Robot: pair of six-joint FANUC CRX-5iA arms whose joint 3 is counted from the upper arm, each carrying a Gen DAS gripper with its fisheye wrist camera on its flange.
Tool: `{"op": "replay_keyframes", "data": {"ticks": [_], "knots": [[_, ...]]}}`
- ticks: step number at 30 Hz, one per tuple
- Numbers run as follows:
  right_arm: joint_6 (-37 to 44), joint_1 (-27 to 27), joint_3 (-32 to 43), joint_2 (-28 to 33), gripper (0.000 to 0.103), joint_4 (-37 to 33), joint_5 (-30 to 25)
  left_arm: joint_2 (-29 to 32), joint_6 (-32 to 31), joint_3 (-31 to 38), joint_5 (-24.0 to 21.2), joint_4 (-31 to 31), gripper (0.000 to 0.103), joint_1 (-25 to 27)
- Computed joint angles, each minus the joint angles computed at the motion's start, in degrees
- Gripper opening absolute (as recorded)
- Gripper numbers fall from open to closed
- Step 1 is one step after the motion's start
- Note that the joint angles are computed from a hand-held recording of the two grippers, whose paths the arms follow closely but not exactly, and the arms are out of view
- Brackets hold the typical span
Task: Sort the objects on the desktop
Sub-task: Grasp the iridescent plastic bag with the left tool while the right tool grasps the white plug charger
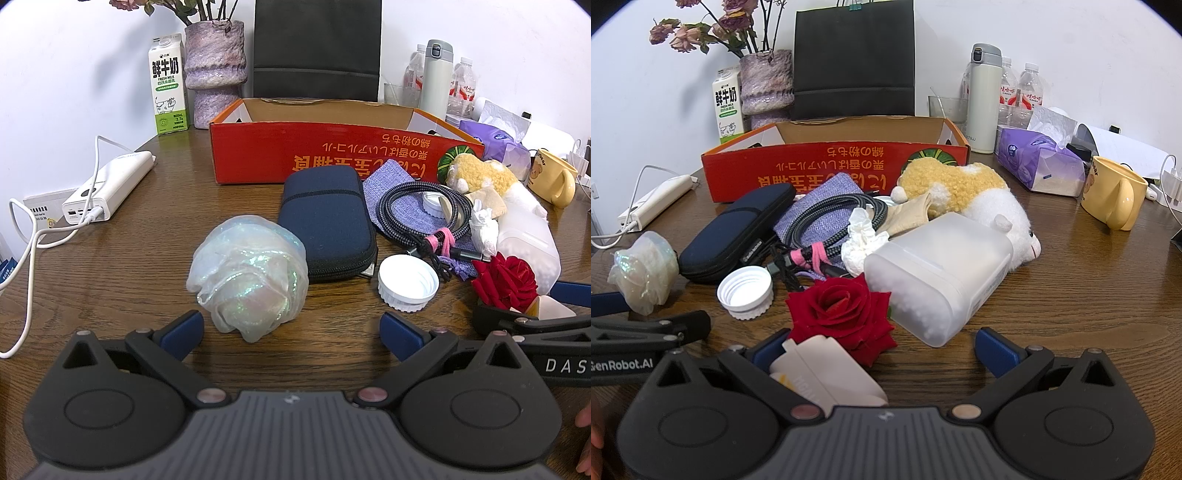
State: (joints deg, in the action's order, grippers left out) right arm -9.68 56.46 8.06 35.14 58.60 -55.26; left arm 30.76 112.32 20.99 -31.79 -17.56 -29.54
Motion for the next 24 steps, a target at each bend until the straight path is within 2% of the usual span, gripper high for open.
{"op": "replay_keyframes", "data": {"ticks": [19,21,24], "knots": [[0.18,0.00,0.21,0.03,0.103,-0.09,-0.09,-0.01,0.27,0.02,-0.03,-0.14,0.103,-0.16],[0.47,-0.01,0.43,0.11,0.103,-0.19,-0.18,-0.85,1.13,-0.90,0.50,-1.80,0.103,-0.44],[4.39,0.29,-0.21,-1.91,0.102,-4.22,1.22,-4.98,8.72,-5.48,3.88,-9.89,0.103,-1.33]]}}
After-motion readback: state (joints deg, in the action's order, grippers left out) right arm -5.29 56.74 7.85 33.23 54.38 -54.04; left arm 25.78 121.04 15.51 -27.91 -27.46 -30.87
